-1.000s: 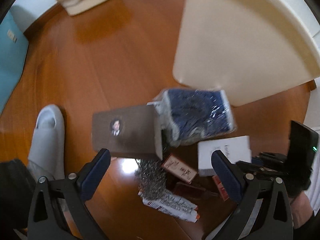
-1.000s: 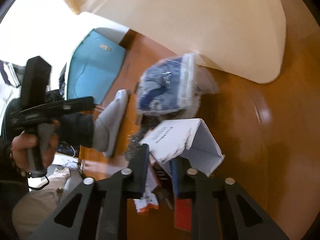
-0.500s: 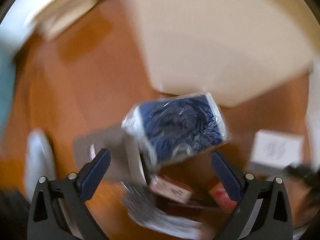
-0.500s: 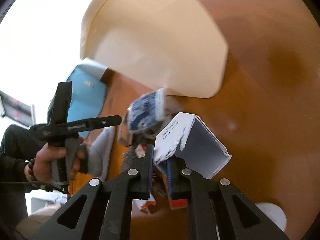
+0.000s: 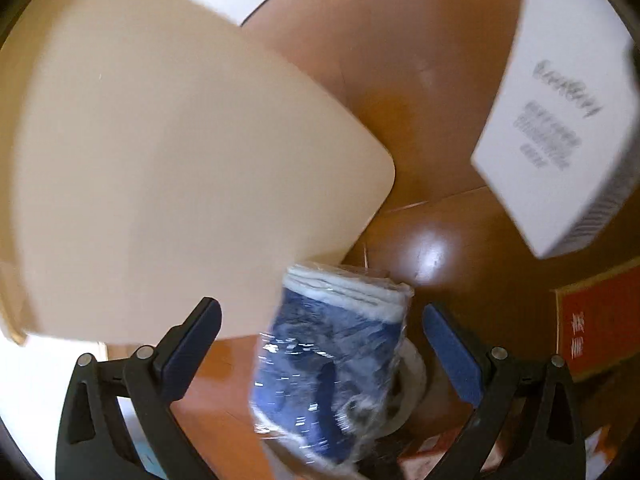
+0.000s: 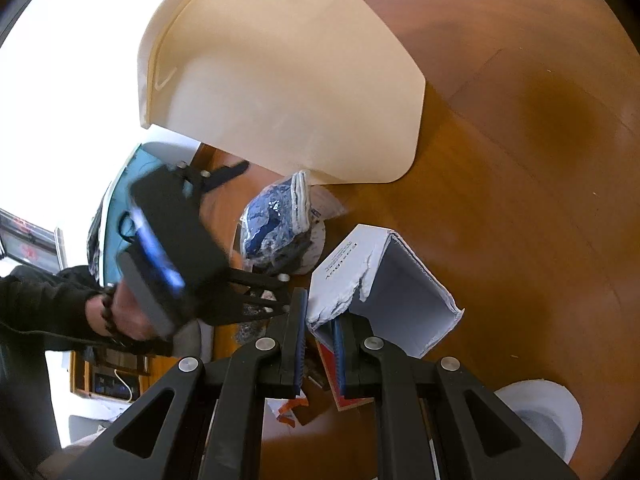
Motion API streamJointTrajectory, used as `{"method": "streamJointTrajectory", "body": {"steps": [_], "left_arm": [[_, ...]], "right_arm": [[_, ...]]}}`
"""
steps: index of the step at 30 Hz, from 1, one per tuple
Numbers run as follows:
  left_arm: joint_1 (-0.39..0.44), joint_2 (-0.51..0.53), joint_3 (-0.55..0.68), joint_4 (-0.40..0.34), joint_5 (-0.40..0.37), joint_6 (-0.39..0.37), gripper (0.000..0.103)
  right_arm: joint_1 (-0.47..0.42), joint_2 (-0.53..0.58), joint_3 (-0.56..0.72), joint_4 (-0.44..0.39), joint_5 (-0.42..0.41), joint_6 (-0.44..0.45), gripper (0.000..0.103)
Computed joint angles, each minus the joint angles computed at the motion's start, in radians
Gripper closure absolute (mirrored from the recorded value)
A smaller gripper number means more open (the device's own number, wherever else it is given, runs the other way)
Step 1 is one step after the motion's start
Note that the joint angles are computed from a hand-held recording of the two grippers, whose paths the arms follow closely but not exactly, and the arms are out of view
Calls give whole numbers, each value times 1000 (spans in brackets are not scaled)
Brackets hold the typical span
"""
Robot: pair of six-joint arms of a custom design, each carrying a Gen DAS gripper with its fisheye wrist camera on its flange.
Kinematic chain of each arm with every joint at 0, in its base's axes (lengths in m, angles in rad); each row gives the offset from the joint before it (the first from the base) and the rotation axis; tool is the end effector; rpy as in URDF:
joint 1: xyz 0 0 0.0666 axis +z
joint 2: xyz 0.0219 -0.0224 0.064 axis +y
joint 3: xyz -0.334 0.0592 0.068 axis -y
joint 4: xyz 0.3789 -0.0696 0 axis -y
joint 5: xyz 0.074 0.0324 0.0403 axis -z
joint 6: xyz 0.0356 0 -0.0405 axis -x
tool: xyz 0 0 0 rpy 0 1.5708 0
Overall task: Collect trash
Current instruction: 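Grasp the blue-wrapped cloth pack with the left tool while the right tool grasps a white box, then lower the cloth pack into the wastebasket and open the left tool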
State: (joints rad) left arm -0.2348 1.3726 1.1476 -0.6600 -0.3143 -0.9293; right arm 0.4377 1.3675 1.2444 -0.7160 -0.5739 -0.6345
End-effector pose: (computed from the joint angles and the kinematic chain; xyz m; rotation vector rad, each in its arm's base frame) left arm 0.4501 -0.0968 0.3033 1.2647 2.1807 0.6808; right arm 0.4144 0.2148 0.3475 -0.0365 2.5749 1.1499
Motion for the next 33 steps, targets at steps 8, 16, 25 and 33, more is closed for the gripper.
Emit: {"method": "streamJointTrajectory", "body": {"steps": [8,16,25,33], "left_arm": [[50,129,187,-236,80,204,61],[115,26,331,-416,261,352,87],[160,81,788,-835,543,741,88],[171,110,862,-891,572,703,88]], "right_arm": [[-6,-40,-43,-24,18,-16,91],[-2,-36,-30,-2,38,-30,90],[4,-27,-30,62,56,-69,90],[-2,-44,-66,123,62,-125,90]]}}
